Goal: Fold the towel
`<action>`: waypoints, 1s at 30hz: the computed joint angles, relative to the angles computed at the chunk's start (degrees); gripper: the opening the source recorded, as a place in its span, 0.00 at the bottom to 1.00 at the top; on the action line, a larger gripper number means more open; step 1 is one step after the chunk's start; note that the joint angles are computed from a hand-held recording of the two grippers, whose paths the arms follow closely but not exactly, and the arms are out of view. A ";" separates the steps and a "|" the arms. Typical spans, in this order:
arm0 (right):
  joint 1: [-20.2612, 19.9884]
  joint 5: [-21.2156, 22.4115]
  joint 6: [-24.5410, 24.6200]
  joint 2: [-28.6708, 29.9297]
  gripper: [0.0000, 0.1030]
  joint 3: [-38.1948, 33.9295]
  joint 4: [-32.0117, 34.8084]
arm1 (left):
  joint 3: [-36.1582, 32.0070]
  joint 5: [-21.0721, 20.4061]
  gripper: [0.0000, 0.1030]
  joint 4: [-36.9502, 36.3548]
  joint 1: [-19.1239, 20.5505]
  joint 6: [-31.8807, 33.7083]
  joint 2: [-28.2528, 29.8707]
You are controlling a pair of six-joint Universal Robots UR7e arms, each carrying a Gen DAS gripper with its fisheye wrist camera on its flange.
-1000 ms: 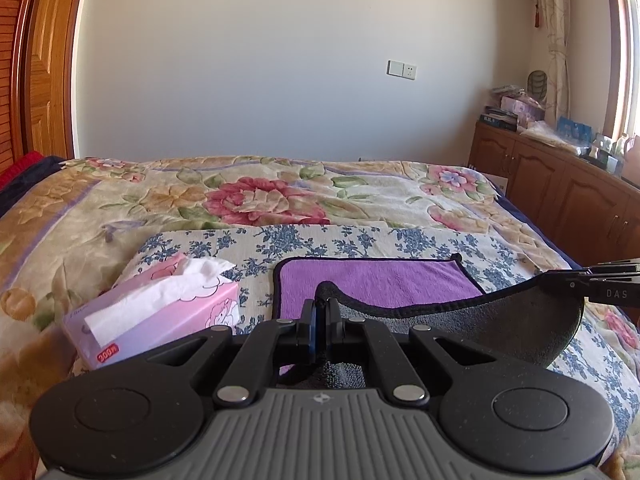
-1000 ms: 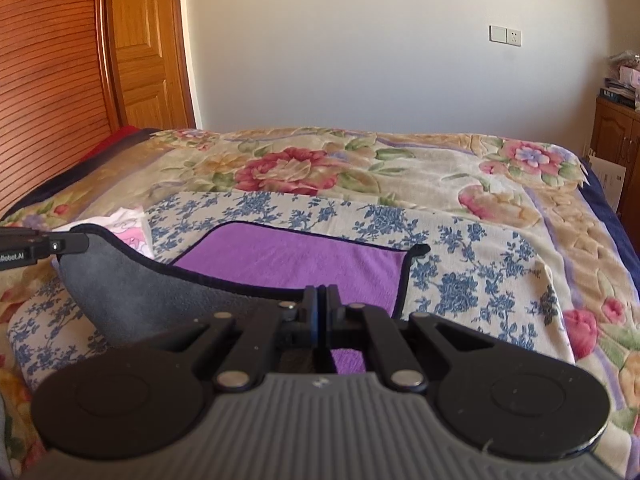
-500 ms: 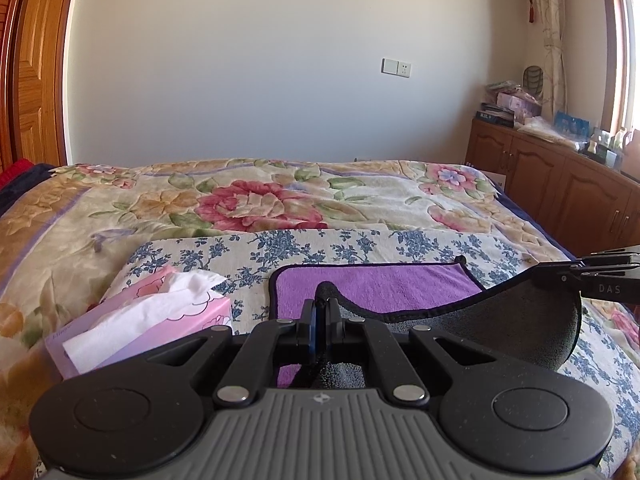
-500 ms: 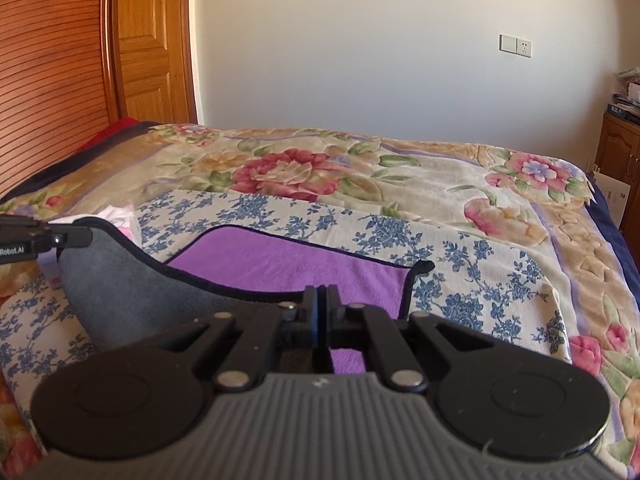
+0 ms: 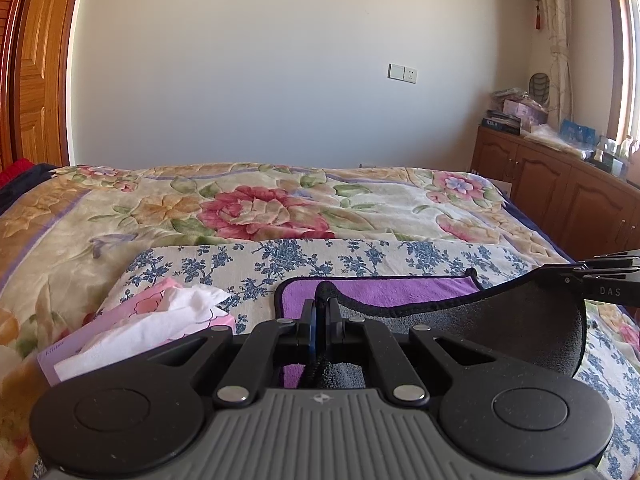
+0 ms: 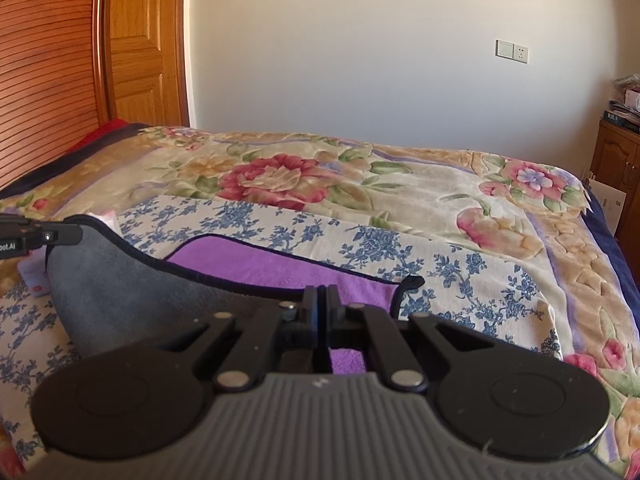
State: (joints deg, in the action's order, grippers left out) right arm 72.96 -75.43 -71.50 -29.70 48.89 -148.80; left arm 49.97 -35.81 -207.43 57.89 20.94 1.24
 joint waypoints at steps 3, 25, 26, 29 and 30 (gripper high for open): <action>0.04 -0.03 -0.03 0.85 0.04 -1.14 -0.04 | -2.05 -0.34 0.05 -0.18 0.30 1.42 0.96; 1.23 0.92 0.26 9.59 0.04 -16.51 2.58 | -21.66 -1.90 0.05 10.44 2.68 5.93 8.46; 1.27 0.82 0.19 10.03 0.04 -17.32 2.92 | -23.09 -1.88 0.05 11.09 2.78 6.24 9.06; 1.37 0.68 -0.24 11.33 0.04 -19.71 3.79 | -28.71 -1.87 0.05 13.49 3.09 7.56 11.63; 1.38 0.76 -0.47 11.68 0.04 -20.34 4.00 | -31.08 -1.70 0.05 14.57 3.18 8.00 12.75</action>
State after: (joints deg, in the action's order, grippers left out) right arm 74.35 -74.68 -71.97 -18.02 28.55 -144.80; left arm 18.89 -37.51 -192.86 61.07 28.94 13.99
